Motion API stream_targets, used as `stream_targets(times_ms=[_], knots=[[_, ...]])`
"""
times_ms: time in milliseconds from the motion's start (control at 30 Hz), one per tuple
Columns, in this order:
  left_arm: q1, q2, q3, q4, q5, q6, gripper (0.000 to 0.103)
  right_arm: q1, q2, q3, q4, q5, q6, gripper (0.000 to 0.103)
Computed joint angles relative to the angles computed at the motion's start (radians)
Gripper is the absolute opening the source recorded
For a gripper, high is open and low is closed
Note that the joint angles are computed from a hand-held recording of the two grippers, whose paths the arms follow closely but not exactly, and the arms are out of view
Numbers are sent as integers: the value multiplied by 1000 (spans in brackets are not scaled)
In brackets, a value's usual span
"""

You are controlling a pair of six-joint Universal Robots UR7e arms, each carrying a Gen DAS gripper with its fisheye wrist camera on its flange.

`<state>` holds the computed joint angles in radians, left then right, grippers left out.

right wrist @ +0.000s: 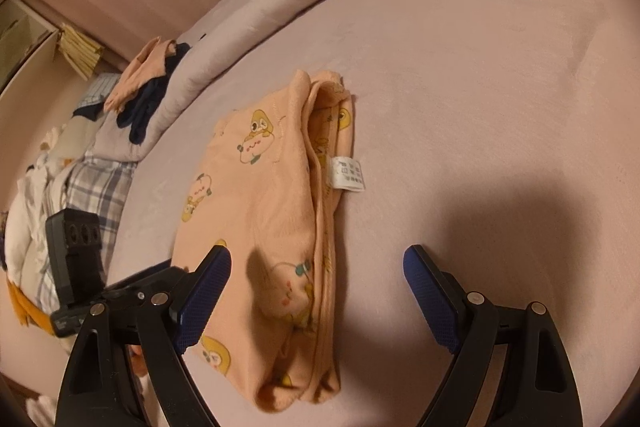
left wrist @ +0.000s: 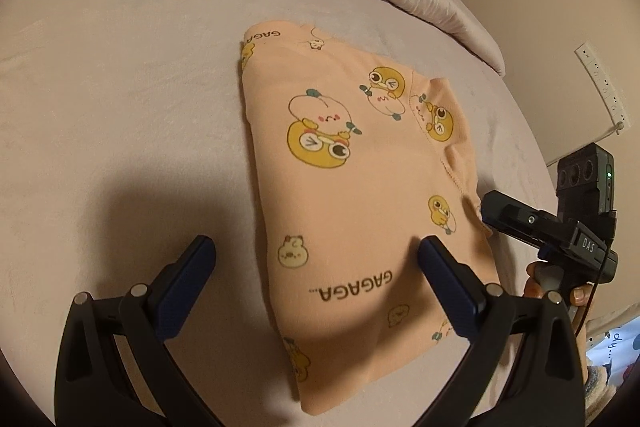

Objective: Fold small clothes
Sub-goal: 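Grasp the side edge of the folded shirt with the right tool, then lift the held edge with the right tool and fold it over the shirt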

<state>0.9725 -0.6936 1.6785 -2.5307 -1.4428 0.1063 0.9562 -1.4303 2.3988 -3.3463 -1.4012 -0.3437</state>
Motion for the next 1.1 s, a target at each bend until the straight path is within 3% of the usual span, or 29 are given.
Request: stream_targets(times_ms=[333,500,633,800,933,967,1100], knots=[[12,45,-57,52,-103,28,101,-15,29,-67,116,125,-7,88],[11,61,-89,100,-122,40,101,4,56,-117,202,149,-20,88],[37,66,-116,125,-181,13,101,37,79,-148,229,108,-34,85],[53,86,-149,137,-238,-43,101,34,95,-161,221,119,-29,71],[52,87,-147,129,-231,-48,101,12,87,-143,194,123,-34,48],[52,87,-144,122,-230,-56,99,3,84,-139,193,131,-30,40],[53,85,-132,94,-214,-97,84,-13,77,-128,182,148,-21,34]])
